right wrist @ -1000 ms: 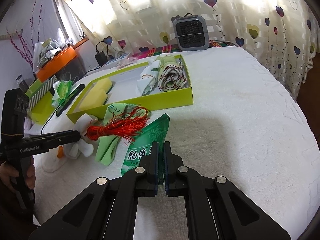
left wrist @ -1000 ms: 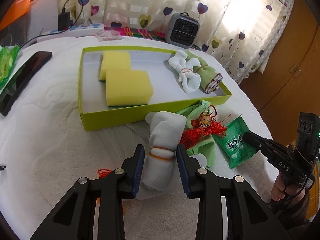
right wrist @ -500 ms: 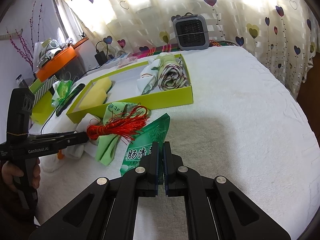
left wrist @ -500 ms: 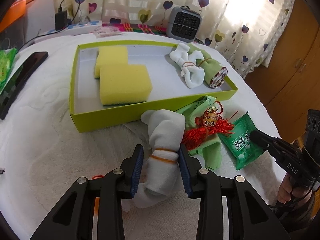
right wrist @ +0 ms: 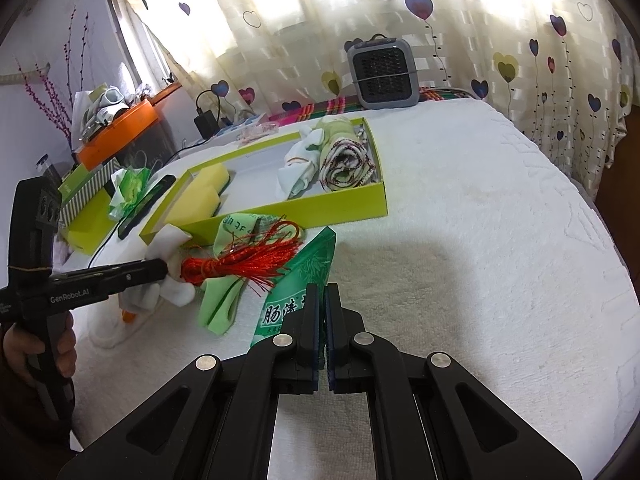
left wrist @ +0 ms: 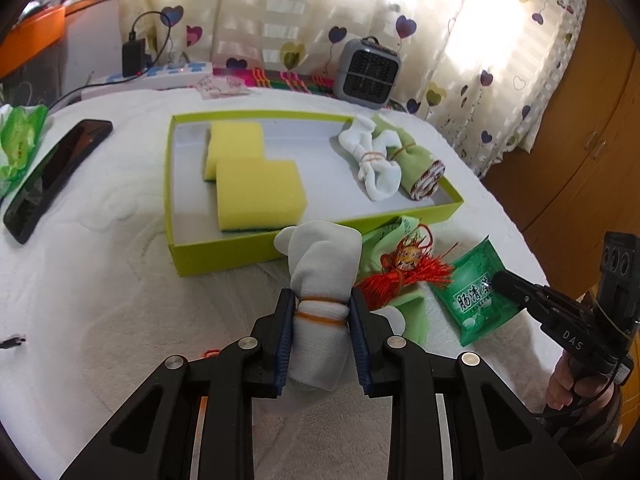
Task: Organize soft objects
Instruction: 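Lift the sock bundle with the left tool while the right tool lifts the tea packet, then carry the sock bundle into the box with the left tool while the right tool carries the packet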
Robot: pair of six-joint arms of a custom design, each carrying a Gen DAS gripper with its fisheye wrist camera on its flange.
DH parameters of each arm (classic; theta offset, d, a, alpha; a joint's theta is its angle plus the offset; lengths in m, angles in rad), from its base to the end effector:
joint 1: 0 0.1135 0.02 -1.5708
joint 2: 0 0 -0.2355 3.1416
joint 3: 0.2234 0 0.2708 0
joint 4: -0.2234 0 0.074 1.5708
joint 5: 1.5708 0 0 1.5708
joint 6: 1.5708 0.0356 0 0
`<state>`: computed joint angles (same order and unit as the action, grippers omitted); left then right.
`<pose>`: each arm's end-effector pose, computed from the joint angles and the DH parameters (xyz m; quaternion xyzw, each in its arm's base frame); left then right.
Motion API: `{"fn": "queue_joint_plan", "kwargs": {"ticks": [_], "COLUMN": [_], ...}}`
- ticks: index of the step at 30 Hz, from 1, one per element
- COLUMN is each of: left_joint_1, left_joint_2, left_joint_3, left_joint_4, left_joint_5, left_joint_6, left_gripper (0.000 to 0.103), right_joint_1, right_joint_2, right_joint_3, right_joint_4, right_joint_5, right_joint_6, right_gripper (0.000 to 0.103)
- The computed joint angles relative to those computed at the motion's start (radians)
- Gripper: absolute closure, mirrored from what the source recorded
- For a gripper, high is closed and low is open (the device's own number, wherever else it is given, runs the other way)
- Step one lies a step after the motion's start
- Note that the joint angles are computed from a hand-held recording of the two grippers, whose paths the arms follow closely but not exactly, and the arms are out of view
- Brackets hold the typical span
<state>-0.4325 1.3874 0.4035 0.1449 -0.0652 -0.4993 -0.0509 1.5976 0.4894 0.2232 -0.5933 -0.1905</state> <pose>0.2247 -0.1012 0.0769 -0.0428 0.9324 -0.1335 0.3332 0.2641 0.0065 0.0593 -0.1609 0.8916 0.2346 0.3523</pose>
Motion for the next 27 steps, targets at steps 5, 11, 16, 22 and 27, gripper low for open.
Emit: {"fn": "queue_joint_plan", "kwargs": {"ticks": [5, 11, 16, 22, 27], "left_joint_1": [-0.002, 0.008, 0.012, 0.019, 0.032], "left_joint_2": [-0.069, -0.108, -0.126, -0.133, -0.112], "left_joint_3": [-0.016, -0.022, -0.013, 0.001, 0.025], "left_joint_4": [-0.025, -0.036, -0.048, -0.053, -0.051], "left_joint_5": [-0.015, -0.008, -0.011, -0.010, -0.004], "left_joint_6": [0.003, 0.011, 0.021, 0.027, 0.037], "left_gripper": [0.078, 0.078, 0.078, 0.078, 0.078], "right_joint_1": [-0.008, -0.012, -0.015, -0.020, -0.013], "right_joint_2": [-0.032, -0.066, -0.100, -0.121, -0.121], "right_joint_3": [-0.011, -0.012, -0.010, 0.000, 0.025], "right_joint_4": [0.000, -0.009, -0.015, -0.015, -0.019], "right_joint_5": [-0.006, -0.010, -0.017, -0.024, -0.018], "right_joint_6": [-0.001, -0.007, -0.007, -0.002, 0.004], "right_gripper": [0.102, 0.102, 0.103, 0.103, 0.103]}}
